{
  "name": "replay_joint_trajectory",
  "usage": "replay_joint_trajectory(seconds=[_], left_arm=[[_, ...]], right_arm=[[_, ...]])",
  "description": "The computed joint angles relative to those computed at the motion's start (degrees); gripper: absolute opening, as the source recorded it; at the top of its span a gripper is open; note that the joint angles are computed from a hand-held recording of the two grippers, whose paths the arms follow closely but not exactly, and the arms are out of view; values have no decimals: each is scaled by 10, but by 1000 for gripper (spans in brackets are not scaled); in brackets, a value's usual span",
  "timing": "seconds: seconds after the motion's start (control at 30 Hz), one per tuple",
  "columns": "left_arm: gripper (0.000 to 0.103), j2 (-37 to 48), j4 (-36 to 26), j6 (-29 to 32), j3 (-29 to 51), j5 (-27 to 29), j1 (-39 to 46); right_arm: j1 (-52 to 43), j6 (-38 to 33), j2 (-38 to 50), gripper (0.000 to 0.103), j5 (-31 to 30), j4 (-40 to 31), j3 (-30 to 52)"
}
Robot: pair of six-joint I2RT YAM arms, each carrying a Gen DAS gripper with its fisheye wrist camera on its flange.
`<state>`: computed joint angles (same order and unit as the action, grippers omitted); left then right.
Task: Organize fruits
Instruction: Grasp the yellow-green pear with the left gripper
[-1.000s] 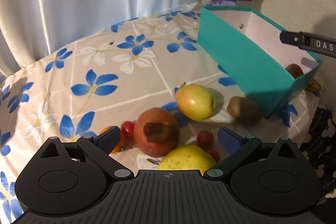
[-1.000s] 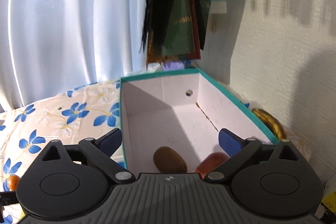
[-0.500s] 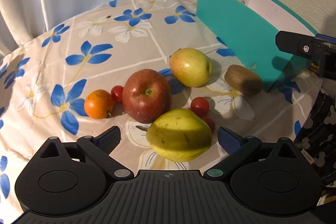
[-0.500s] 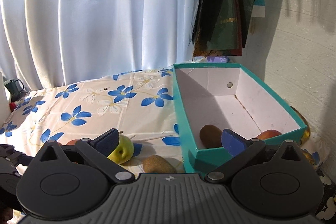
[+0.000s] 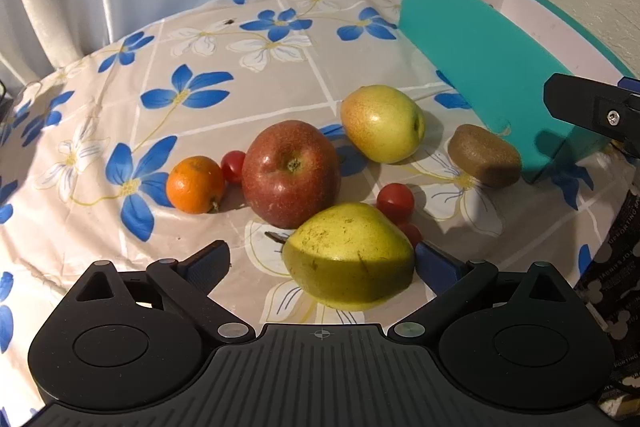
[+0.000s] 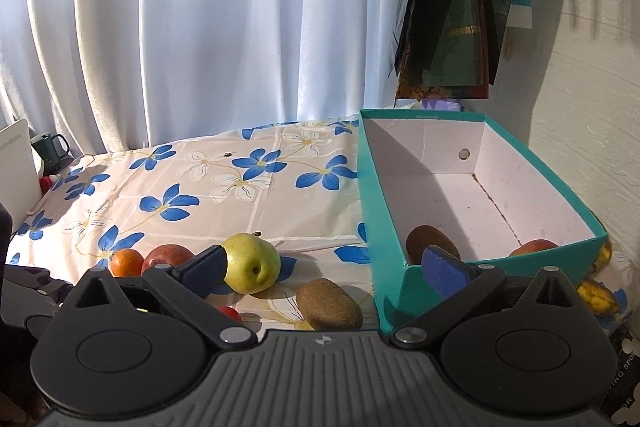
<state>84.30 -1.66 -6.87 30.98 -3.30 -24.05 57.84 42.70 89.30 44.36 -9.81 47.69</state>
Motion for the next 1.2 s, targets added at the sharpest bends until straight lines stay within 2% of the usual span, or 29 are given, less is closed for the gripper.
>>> replay_joint_trajectory(seconds=[0.37,0.53,0.63,1.2], left_arm=[[100,18,15,-3,0,4,2],[86,23,27,1,-5,27,4],[81,32,24,3,0,28,-1],[80,43,33,4,2,33,4]], right_arm=[[-4,-5,0,103,-10,5,-2],[-5,-5,1,103,-14,8,-4],[-6,-12,4,103,-19,10,-3],[-20,-28,7,103,-38,19,-4]])
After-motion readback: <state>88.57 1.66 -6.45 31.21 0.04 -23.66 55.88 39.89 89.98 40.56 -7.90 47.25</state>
